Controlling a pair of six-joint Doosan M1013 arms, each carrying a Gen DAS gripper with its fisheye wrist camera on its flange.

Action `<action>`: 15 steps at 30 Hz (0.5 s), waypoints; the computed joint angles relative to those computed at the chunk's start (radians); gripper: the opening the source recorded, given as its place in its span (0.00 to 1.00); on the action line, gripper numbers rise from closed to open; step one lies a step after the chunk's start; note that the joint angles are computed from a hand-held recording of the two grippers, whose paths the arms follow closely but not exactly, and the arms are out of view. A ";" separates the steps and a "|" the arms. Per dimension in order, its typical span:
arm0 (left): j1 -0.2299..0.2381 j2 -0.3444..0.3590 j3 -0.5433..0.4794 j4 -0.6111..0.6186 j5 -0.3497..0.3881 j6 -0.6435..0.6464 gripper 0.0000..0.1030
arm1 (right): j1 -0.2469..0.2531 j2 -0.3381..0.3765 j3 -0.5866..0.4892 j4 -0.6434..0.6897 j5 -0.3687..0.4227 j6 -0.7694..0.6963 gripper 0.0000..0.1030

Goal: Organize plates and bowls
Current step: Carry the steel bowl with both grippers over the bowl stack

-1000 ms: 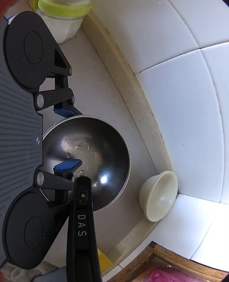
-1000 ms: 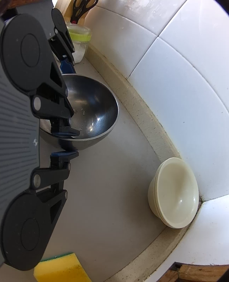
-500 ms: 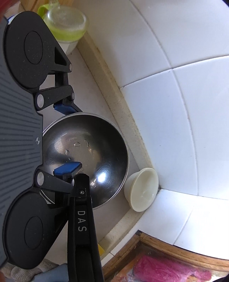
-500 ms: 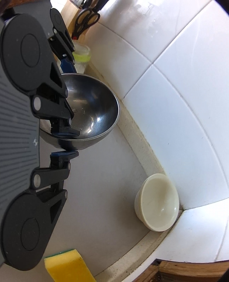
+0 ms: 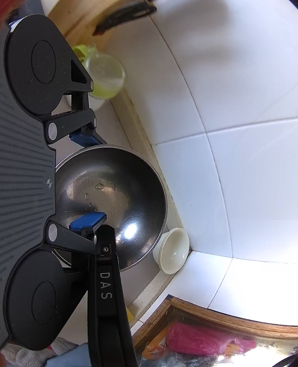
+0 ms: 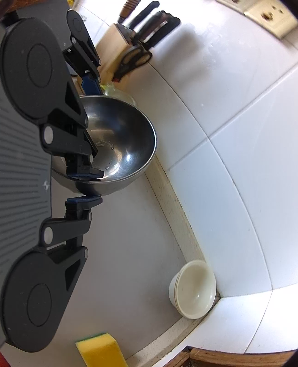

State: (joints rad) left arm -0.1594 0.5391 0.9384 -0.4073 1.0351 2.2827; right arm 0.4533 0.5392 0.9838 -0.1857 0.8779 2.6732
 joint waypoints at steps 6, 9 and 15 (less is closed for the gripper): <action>0.029 -0.034 0.035 -0.015 -0.017 0.018 0.64 | 0.029 0.006 -0.027 -0.017 0.010 0.002 0.21; 0.041 -0.051 0.055 -0.024 -0.028 0.031 0.64 | 0.043 0.008 -0.037 -0.029 0.014 0.009 0.21; 0.069 -0.080 0.092 -0.045 -0.042 0.058 0.64 | 0.073 0.015 -0.064 -0.049 0.029 0.022 0.21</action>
State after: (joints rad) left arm -0.0908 0.4592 1.0301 -0.4525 0.9931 2.3408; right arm 0.5268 0.5543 0.9202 -0.2349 0.9065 2.6951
